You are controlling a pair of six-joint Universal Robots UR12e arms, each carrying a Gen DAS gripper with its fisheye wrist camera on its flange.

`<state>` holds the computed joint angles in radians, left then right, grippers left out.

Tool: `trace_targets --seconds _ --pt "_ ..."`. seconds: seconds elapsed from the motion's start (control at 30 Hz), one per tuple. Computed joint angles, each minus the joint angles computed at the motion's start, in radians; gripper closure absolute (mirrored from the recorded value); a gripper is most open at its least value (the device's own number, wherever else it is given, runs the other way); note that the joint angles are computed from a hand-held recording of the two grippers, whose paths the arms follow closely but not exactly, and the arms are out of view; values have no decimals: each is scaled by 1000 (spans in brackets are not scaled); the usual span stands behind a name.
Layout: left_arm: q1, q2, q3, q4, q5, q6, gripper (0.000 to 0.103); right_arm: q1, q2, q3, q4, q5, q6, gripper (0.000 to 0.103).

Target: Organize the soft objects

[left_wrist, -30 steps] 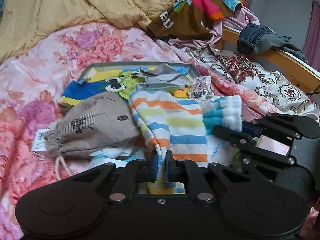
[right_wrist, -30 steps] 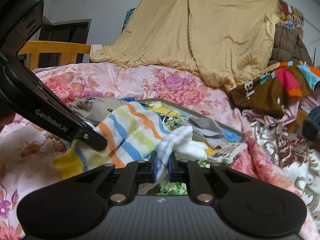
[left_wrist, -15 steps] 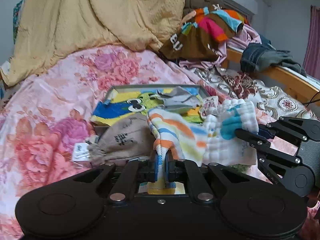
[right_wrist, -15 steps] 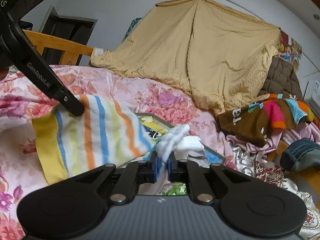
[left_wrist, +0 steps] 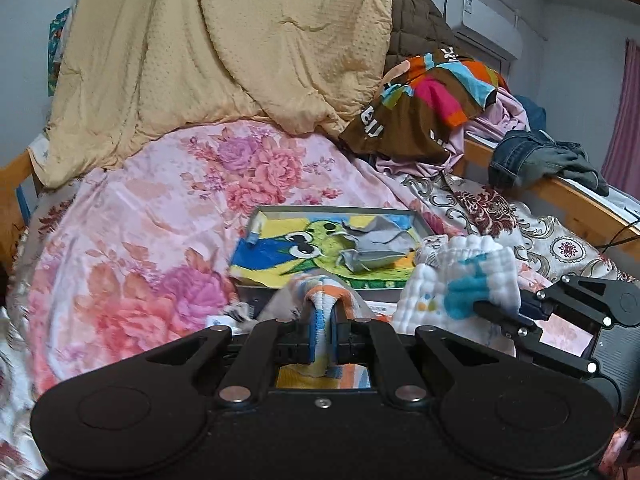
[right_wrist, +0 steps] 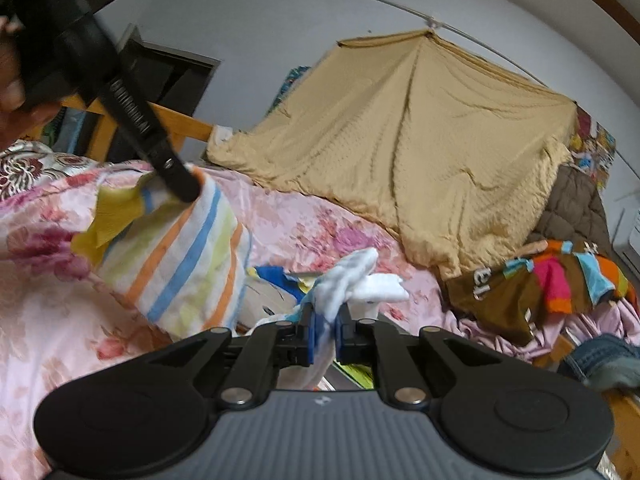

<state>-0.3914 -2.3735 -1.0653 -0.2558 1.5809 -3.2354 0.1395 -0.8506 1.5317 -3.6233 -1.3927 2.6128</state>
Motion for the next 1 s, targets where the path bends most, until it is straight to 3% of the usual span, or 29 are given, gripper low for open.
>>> trace_targets --seconds 0.17,0.27,0.4,0.57,0.8,1.0 --pt "19 32 16 -82 0 13 96 5 4 -39 45 56 -31 93" --pt "21 32 25 -61 15 40 96 9 14 -66 58 88 -44 93" --pt "29 23 22 5 6 -4 96 16 31 -99 70 106 -12 93" --pt "47 -3 61 25 -12 -8 96 25 63 -167 108 121 4 93" --pt "73 -79 184 33 -37 -10 96 28 154 -359 197 178 -36 93" --pt "83 -192 378 -8 -28 -36 96 18 256 -555 280 182 24 93"
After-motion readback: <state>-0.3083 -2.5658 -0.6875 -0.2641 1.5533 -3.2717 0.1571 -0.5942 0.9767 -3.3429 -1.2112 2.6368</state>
